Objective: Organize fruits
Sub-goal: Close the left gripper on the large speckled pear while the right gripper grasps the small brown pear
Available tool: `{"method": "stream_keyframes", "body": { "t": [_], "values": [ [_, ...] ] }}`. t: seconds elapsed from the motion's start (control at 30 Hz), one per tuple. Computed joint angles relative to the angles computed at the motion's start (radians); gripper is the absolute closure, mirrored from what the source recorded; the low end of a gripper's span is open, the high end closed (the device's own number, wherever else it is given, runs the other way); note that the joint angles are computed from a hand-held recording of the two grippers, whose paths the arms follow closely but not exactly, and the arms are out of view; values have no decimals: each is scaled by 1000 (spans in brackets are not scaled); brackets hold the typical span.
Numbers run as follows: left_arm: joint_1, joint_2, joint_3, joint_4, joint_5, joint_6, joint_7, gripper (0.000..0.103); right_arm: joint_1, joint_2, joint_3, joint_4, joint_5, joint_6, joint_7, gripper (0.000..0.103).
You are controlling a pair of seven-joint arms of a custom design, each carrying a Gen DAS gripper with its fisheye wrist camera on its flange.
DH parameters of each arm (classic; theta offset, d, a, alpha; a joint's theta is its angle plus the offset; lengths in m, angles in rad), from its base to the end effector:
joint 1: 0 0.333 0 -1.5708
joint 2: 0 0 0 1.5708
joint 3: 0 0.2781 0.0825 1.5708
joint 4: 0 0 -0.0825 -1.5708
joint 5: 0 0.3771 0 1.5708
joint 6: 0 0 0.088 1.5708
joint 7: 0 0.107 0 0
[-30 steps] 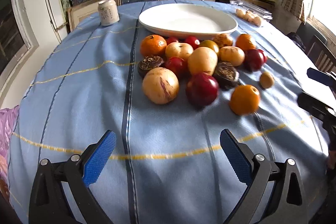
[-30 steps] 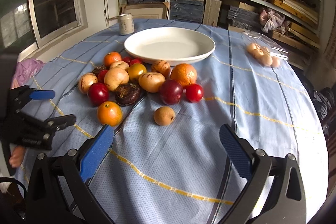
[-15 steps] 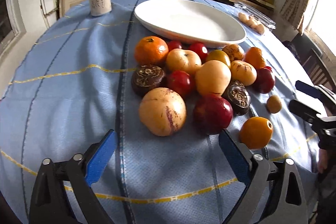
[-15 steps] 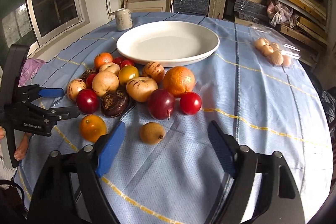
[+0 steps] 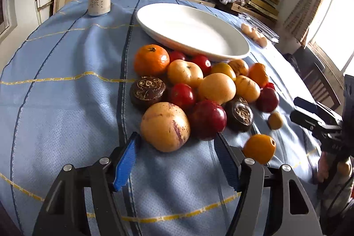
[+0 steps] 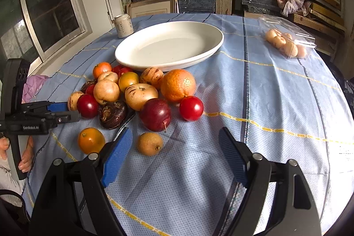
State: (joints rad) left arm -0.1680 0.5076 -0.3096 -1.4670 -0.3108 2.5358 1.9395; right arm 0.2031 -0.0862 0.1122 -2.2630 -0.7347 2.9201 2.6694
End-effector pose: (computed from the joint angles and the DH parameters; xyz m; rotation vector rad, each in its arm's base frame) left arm 0.6553 -0.2886 0.4324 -1.3917 2.5136 -1.0111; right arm 0.5033 0.2090 0.4370 -1.6024 1.8067 -0.6064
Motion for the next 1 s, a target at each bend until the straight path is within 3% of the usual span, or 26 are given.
{"method": "stream_keyframes", "body": {
  "t": [0.2, 0.37, 0.5, 0.57, 0.63, 0.73, 0.87, 1.0],
  "values": [
    [34, -32, -25, -43, -68, 79, 39, 34, 9, 7, -4, 3, 28, -3, -29, 28],
    [3, -19, 8, -25, -3, 62, -2, 35, 10, 7, -5, 1, 43, -2, -37, 28],
    [-41, -20, 49, -40, 92, 125, -70, 34, 10, 10, -5, 1, 46, -1, -38, 28],
    [-40, 3, 53, -8, 108, 99, -107, 34, 11, 11, -5, 1, 48, -1, -38, 28],
    [-16, 23, 25, 22, 85, 51, -92, 47, 10, 11, -5, 3, 41, -5, -31, 28],
    [-22, 21, 22, 16, 99, 55, -81, 58, 7, 9, -4, 1, 21, -8, -11, 28],
    [-46, 20, 43, 7, 145, 85, -109, 58, 8, 9, -5, 3, 13, -14, -6, 29],
    [-55, 24, 48, -2, 177, 121, -124, 58, 11, 10, -9, 1, 30, -15, -30, 41]
  ]
}}
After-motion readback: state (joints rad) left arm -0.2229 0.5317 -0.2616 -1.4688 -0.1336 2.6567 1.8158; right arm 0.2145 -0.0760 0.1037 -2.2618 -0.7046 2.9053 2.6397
